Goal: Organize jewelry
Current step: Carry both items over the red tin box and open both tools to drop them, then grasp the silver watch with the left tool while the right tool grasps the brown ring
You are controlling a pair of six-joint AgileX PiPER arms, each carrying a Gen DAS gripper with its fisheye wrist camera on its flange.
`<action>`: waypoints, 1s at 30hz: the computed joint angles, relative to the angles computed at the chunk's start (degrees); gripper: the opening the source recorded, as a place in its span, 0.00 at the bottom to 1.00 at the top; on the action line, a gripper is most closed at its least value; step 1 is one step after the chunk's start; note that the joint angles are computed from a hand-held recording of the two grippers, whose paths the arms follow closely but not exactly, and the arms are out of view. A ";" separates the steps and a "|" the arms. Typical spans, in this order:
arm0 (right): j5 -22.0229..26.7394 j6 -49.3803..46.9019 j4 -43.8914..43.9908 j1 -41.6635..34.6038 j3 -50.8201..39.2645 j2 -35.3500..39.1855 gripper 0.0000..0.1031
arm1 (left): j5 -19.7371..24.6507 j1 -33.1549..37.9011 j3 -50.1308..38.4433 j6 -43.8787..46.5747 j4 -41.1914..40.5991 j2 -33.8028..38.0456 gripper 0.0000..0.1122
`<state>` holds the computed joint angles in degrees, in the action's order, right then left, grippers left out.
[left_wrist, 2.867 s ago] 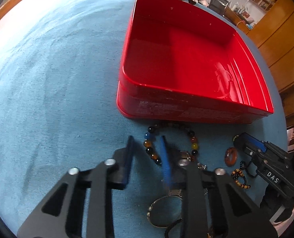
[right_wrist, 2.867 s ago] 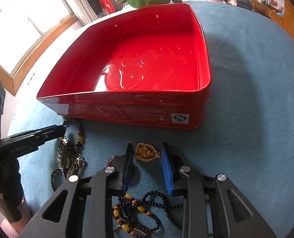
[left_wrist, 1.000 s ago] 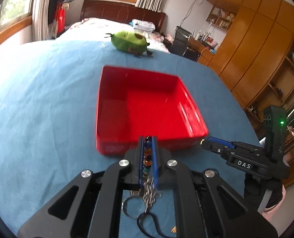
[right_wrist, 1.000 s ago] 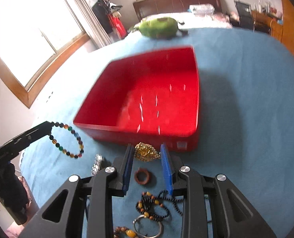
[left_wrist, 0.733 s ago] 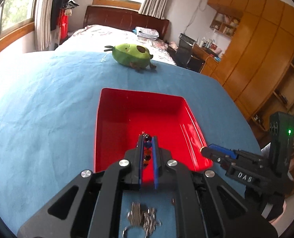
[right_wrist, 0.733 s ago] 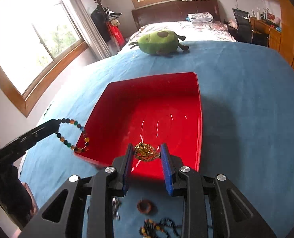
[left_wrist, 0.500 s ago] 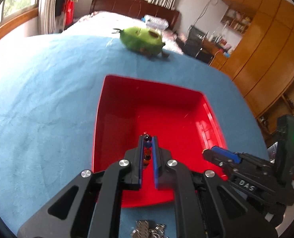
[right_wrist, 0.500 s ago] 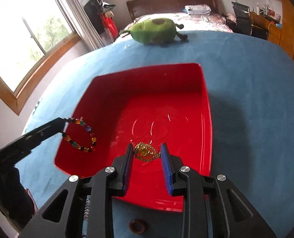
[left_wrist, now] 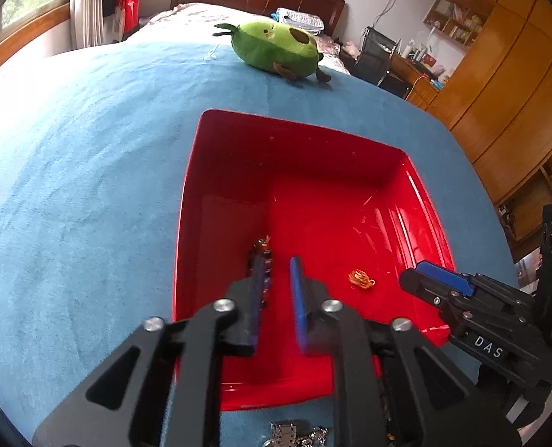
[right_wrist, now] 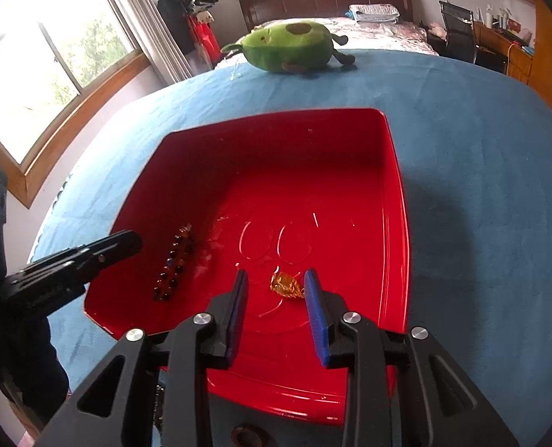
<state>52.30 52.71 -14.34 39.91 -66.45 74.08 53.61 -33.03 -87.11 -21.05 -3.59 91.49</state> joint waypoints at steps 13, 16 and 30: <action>5.29 9.39 -6.49 10.25 0.24 -6.76 0.30 | 5.33 -8.82 4.92 -9.16 10.79 -11.34 0.37; 7.80 13.37 -9.13 14.97 0.66 -8.46 0.30 | 6.10 -12.26 8.67 -12.30 14.17 -15.41 0.43; 4.13 26.40 -10.95 25.65 12.33 -12.11 0.30 | 4.57 -20.30 24.45 -22.60 20.00 -22.55 0.50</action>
